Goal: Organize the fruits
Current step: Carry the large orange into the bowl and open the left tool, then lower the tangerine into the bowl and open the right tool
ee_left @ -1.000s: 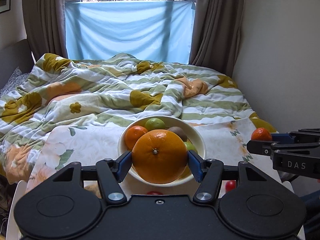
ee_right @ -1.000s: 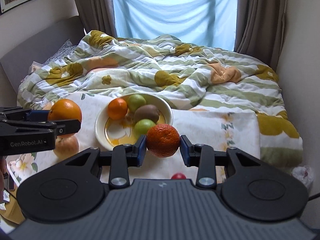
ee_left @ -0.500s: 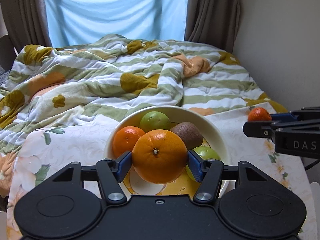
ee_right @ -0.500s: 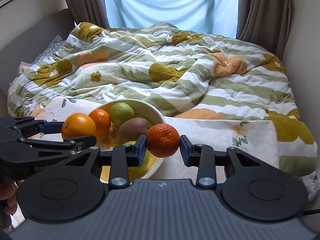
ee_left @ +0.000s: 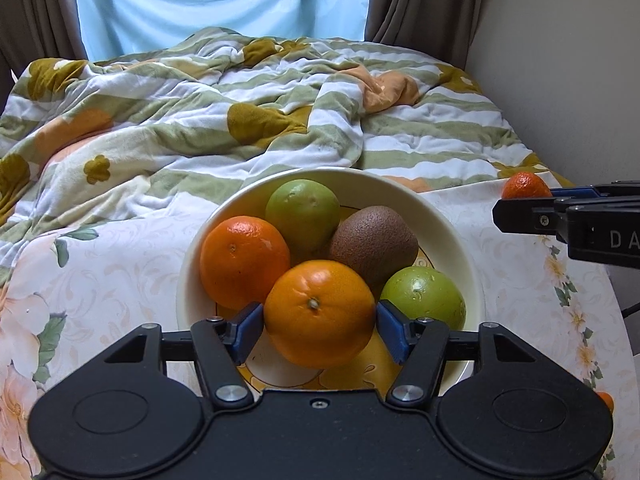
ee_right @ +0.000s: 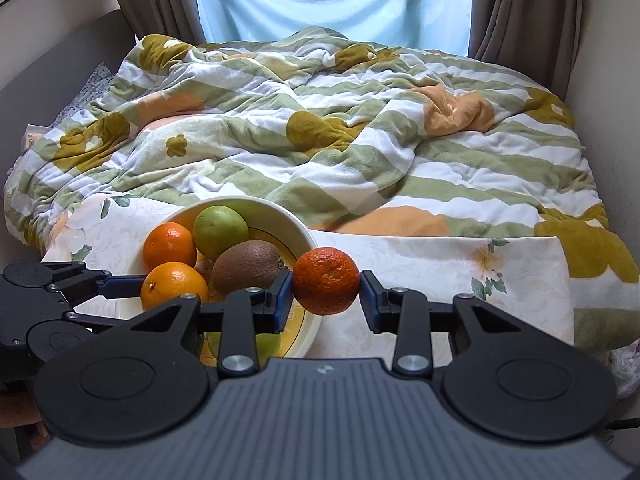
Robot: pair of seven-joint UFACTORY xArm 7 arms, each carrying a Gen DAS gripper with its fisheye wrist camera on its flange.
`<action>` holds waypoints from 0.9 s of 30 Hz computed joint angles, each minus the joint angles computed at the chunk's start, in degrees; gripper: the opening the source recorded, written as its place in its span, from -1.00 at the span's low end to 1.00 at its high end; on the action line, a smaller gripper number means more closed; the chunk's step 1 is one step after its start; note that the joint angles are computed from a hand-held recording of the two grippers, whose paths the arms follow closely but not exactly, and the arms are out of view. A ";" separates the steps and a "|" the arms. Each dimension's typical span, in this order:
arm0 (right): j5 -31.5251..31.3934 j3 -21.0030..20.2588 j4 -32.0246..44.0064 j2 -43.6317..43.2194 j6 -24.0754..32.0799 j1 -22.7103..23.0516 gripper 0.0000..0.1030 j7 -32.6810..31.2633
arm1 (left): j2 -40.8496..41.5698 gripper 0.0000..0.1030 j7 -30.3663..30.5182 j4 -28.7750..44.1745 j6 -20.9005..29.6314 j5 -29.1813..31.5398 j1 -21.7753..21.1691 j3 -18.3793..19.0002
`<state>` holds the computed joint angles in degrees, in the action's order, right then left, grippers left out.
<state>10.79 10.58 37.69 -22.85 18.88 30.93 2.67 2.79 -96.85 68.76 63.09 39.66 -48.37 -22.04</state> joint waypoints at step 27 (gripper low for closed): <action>5.23 -0.06 2.26 7.00 -1.54 2.78 0.00 -6.41 | -6.30 0.97 -7.11 0.23 17.75 -1.18 -2.51 -6.69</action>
<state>16.02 10.52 39.95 -15.85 17.34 33.71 -3.74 -3.51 -103.96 68.99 80.84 38.48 -50.89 -28.72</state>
